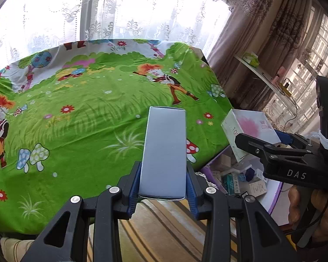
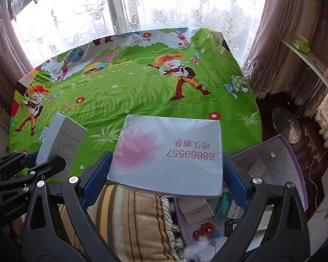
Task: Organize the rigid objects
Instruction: 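Carry both boxes over the purple box, then open both tools to drop the boxes into the purple box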
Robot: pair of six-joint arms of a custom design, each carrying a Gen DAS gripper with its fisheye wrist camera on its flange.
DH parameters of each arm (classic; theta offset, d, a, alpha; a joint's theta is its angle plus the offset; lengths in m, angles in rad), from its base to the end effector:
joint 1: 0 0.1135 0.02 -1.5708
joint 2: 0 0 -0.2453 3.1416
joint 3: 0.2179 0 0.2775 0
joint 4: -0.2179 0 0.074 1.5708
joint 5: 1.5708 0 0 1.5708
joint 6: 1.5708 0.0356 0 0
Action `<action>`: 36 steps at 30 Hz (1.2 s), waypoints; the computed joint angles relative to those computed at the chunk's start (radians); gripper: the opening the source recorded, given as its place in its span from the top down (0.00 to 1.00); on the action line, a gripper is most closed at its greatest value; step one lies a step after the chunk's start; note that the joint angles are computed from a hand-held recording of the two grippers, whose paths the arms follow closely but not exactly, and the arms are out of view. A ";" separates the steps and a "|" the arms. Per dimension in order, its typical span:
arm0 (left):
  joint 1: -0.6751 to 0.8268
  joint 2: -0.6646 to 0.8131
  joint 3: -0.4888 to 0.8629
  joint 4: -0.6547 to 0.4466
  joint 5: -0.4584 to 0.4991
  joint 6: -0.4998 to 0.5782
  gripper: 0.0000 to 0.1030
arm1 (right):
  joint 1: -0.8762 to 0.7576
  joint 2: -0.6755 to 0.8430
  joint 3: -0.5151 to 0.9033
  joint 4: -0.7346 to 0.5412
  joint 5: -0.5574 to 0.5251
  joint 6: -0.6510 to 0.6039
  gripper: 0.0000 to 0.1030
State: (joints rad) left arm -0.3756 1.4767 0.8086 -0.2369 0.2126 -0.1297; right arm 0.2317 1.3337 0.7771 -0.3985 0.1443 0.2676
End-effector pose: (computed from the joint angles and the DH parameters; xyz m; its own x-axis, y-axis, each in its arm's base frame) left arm 0.2894 -0.1222 0.1514 -0.7875 0.1746 -0.5910 0.3812 0.8916 -0.2444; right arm 0.2807 0.0610 0.1706 -0.8050 0.0789 -0.5880 0.0689 0.9968 0.0395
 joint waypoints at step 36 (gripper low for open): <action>-0.464 0.371 0.310 -0.052 -0.094 -0.177 0.55 | -0.629 -0.362 -0.336 -0.037 -0.142 -0.329 0.06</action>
State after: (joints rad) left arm -0.8398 1.8479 1.1187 -0.2891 0.1181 -0.3069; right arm -0.3974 0.9713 0.4415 -0.4356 0.0027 -0.0619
